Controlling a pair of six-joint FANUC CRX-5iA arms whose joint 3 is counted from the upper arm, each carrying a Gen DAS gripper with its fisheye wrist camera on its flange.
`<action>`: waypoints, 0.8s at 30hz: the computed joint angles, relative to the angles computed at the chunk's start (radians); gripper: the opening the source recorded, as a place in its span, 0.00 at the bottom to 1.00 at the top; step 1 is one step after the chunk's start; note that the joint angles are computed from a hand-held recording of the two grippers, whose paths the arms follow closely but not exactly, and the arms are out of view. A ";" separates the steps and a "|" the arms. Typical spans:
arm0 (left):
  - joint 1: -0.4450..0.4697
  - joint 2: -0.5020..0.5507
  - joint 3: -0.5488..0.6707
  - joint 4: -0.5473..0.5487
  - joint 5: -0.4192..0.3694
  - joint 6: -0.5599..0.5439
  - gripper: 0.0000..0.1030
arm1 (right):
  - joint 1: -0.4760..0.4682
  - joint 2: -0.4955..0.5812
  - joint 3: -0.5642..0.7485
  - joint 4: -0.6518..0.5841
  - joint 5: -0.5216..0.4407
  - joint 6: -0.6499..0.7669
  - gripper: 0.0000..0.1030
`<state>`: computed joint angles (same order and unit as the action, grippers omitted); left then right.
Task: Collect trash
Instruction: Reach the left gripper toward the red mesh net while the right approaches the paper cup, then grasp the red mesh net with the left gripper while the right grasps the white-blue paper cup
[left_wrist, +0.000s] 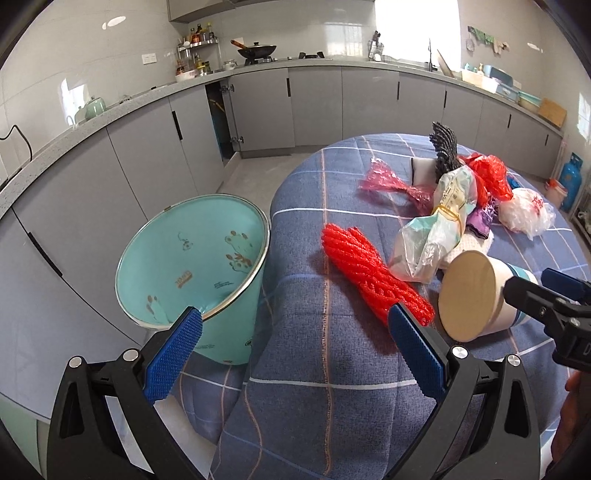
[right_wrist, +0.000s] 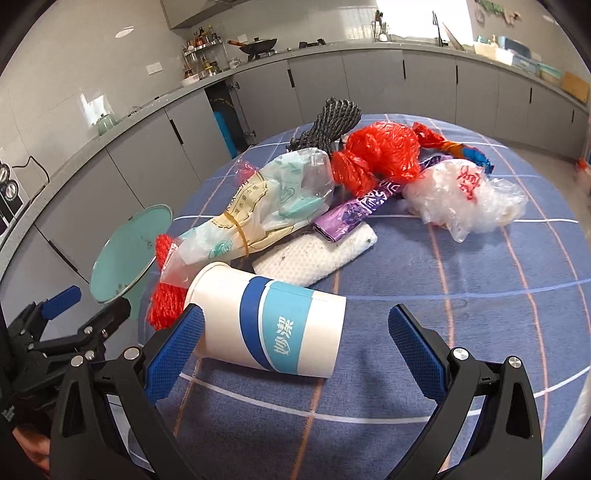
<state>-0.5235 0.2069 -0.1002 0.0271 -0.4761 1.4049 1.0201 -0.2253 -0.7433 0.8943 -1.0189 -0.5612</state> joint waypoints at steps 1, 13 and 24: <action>0.001 0.001 -0.002 0.010 0.001 -0.008 0.96 | -0.007 -0.008 -0.005 0.003 0.020 0.000 0.95; -0.015 0.019 0.007 0.051 -0.017 -0.047 0.96 | 0.034 -0.127 -0.085 0.030 0.005 0.038 0.95; -0.072 0.102 0.131 -0.051 -0.123 0.094 0.96 | -0.020 -0.166 -0.081 -0.053 0.142 0.439 0.95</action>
<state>-0.5953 0.3084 0.0307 -0.0244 -0.5986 1.4992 1.0000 -0.3913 -0.8240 0.8413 -0.8774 -0.1223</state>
